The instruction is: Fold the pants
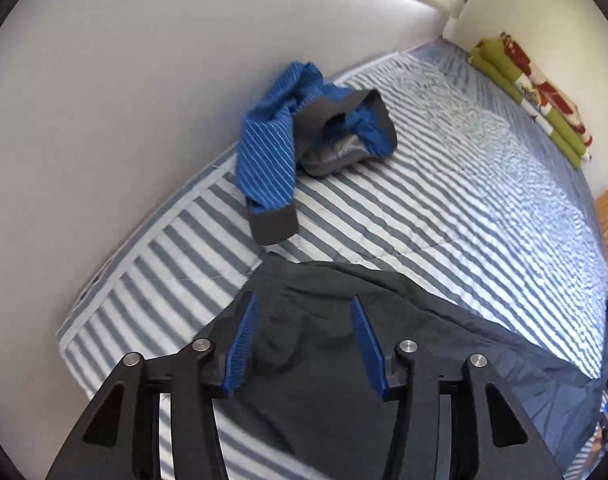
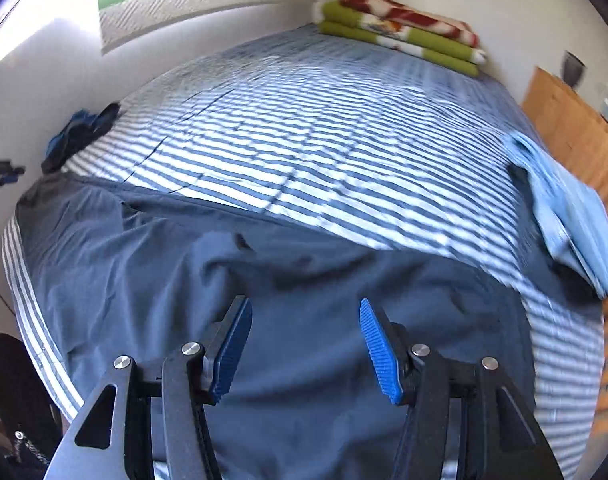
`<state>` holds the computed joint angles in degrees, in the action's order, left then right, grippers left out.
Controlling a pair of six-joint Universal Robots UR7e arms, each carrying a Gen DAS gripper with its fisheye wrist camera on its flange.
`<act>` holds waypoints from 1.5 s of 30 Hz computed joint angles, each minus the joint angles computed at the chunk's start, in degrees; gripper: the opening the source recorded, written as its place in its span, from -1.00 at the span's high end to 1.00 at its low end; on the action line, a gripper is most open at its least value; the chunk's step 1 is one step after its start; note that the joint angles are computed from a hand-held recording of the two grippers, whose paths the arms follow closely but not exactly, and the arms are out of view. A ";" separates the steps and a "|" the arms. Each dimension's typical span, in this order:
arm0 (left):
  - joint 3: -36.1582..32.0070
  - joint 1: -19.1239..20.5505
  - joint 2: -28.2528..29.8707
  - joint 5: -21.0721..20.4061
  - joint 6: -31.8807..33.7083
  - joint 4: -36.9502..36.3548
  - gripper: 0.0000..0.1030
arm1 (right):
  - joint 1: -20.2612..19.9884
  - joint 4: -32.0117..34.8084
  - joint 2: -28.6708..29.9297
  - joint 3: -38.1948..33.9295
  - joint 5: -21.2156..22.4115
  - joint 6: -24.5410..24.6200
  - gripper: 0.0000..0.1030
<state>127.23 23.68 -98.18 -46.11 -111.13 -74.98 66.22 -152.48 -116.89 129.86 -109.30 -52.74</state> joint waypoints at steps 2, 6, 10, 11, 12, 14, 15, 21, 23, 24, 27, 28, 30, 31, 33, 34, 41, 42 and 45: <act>1.01 2.23 2.88 1.20 6.17 -7.76 0.00 | 3.04 -3.29 4.98 -0.59 -3.15 -0.82 -0.02; 3.24 3.22 9.97 1.47 22.70 -28.27 0.00 | 5.34 -3.97 12.90 -3.31 -5.48 -2.14 -0.02; 0.61 3.56 22.22 -2.03 41.87 -45.98 -0.02 | 6.00 0.09 16.27 -5.44 -3.87 -5.51 -0.02; -0.87 3.89 25.53 -3.33 45.53 -48.54 -0.07 | 6.44 -0.98 17.12 -5.15 -4.52 -7.77 -0.02; -1.93 4.16 28.06 -4.26 48.33 -50.81 -0.16 | 6.74 -1.63 18.03 -5.03 -5.05 -9.98 -0.02; -4.58 5.03 33.72 -7.03 55.17 -56.14 -0.21 | 6.88 -0.81 19.44 -5.67 -5.67 -10.98 -0.02; -6.07 5.18 36.05 -8.09 57.76 -57.33 -0.22 | 6.92 -0.44 20.12 -6.09 -6.06 -11.34 -0.02; -12.90 5.49 45.20 -10.25 66.27 -59.79 -0.26 | 5.38 9.49 20.57 -8.92 -5.08 -11.96 -0.02; -15.37 5.90 47.57 -10.35 67.90 -58.20 -0.26 | 5.28 9.27 21.01 -8.56 -6.36 -12.35 -0.02; -16.61 6.15 48.79 -10.48 68.78 -57.18 -0.26 | 5.09 8.82 21.09 -8.15 -6.70 -12.64 0.04; -18.77 6.61 51.43 -10.00 70.96 -54.32 -0.14 | 4.93 5.43 21.53 -6.74 -9.06 -12.76 0.84; -19.21 6.63 52.23 -9.50 72.23 -53.71 0.07 | 4.76 3.84 21.35 -6.08 -9.25 -13.19 0.87; -19.97 6.33 53.41 -7.99 71.87 -51.33 0.89 | 4.40 2.67 20.12 -5.24 -8.23 -13.63 0.93; -19.55 6.13 53.39 -7.34 71.45 -51.65 0.89 | 4.30 2.38 19.21 -5.01 -7.50 -14.11 0.94; -18.38 5.81 52.82 -6.52 71.31 -53.50 0.93 | 4.14 2.08 17.39 -4.78 -5.09 -14.20 0.95; -18.06 5.58 52.55 -5.72 71.09 -54.07 0.93 | 4.11 1.95 16.74 -4.86 -4.06 -14.09 0.95; -21.58 6.79 54.59 1.08 67.76 -49.96 0.80 | 5.38 -12.42 21.61 -4.36 -5.49 -15.12 0.95; -22.71 7.26 55.30 1.27 66.73 -47.70 0.66 | 5.58 -16.47 24.16 -4.03 -8.03 -16.02 0.95; -23.31 7.26 54.20 1.34 62.54 -44.56 0.28 | 6.91 -20.12 27.36 -4.27 -14.86 -15.55 0.69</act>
